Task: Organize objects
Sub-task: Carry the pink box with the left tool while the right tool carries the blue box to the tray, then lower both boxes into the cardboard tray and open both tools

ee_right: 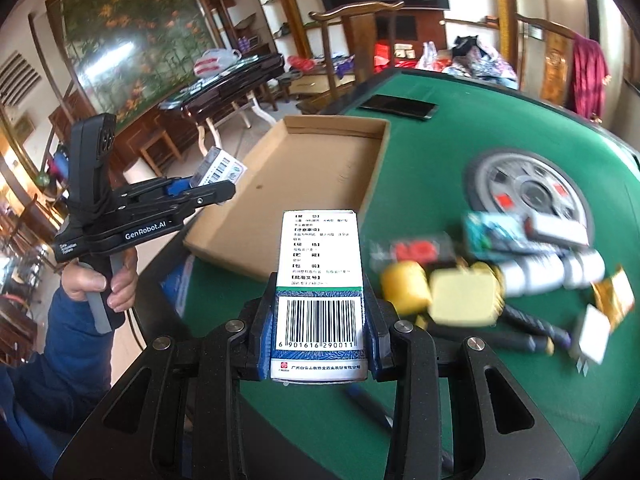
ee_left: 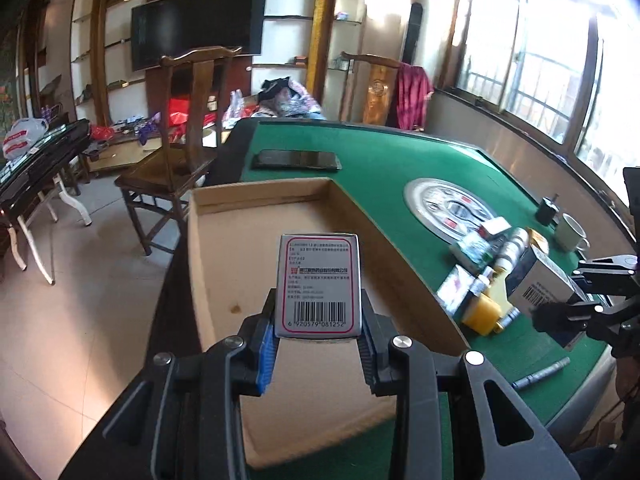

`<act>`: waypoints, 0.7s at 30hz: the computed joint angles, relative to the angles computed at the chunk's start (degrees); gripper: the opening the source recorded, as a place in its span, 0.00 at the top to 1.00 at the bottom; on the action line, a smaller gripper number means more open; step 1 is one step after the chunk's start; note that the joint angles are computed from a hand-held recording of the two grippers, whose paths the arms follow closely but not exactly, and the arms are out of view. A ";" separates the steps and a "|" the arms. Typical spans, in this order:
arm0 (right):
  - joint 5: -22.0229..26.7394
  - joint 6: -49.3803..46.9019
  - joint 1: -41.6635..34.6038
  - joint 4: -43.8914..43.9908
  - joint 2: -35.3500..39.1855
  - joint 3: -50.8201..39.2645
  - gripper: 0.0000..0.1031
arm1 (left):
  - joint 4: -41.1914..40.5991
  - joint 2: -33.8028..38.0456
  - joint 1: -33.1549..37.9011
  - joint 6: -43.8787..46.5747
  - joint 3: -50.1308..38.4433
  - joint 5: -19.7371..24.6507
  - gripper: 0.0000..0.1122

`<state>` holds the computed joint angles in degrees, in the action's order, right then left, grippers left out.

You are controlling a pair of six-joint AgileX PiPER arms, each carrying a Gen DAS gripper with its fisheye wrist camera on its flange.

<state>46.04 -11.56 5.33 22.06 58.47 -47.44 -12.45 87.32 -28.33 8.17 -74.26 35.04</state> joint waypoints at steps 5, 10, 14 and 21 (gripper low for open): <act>-2.26 4.60 4.40 -0.48 14.79 -11.22 0.67 | 0.49 9.00 4.01 -1.08 -10.79 5.55 0.69; -3.20 9.76 5.77 -2.28 30.89 -24.52 0.67 | 0.65 20.98 6.58 -3.69 -25.16 13.01 0.69; -2.96 12.81 4.36 -0.83 42.74 -34.51 0.67 | 3.27 30.53 6.94 -7.95 -37.26 19.29 0.69; -2.69 17.28 3.75 1.64 54.83 -46.30 0.66 | 4.73 38.55 7.01 -9.23 -48.82 24.36 0.69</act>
